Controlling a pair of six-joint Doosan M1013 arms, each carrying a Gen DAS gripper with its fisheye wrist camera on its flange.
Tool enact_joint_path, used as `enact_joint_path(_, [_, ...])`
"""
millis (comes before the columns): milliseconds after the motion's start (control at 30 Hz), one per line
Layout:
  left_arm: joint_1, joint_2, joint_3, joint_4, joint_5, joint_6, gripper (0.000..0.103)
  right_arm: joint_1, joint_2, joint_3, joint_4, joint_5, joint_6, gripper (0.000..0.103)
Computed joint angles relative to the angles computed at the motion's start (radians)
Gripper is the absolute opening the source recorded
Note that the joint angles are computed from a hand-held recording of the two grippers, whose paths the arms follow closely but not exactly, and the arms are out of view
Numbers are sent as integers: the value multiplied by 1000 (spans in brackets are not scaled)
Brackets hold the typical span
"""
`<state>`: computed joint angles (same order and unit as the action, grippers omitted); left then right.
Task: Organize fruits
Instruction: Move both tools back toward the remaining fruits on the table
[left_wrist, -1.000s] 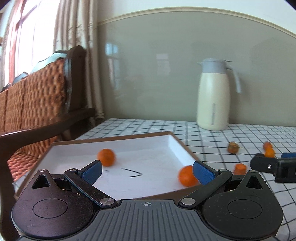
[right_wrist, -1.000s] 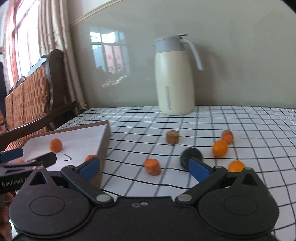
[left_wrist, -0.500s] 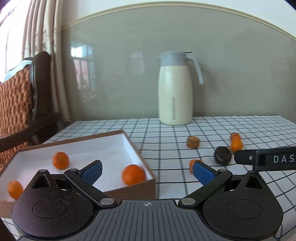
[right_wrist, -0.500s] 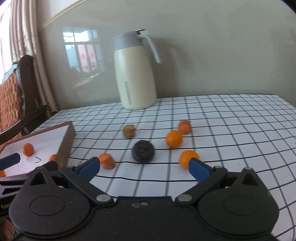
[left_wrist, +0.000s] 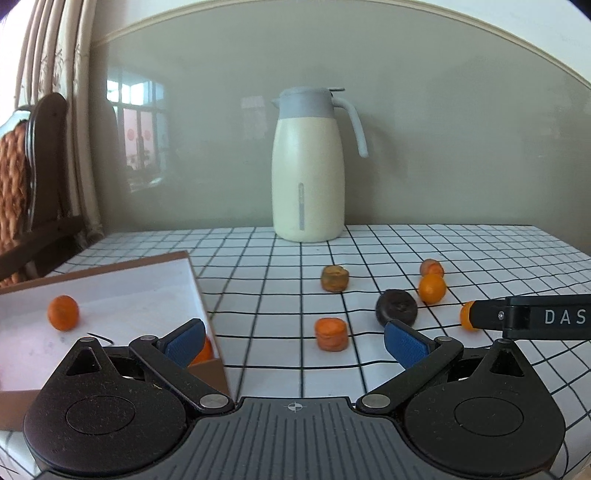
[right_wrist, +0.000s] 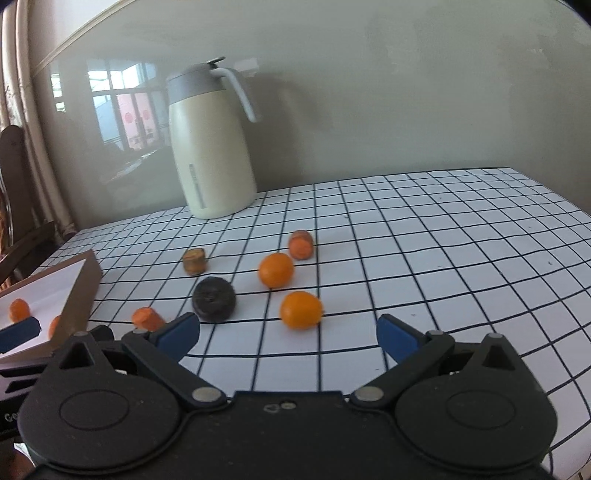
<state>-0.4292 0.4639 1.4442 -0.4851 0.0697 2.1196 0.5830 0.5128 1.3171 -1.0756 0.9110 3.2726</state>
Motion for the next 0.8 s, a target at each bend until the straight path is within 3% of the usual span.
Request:
enact_joint_path(133, [-8, 12, -12, 121, 14, -119, 93, -4, -1, 6, 10, 7, -13, 87])
enact_joint_path(367, [-14, 37, -48, 240, 62, -266, 92, -15, -3, 14, 14, 5, 3, 79])
enact_joint_path(500, [-16, 50, -68, 285, 80, -321, 91, -21, 1, 8, 16, 1, -3, 77])
enact_joint_path(800, [-20, 80, -117, 310, 141, -350, 75, -34, 20, -19, 46, 8, -37, 74])
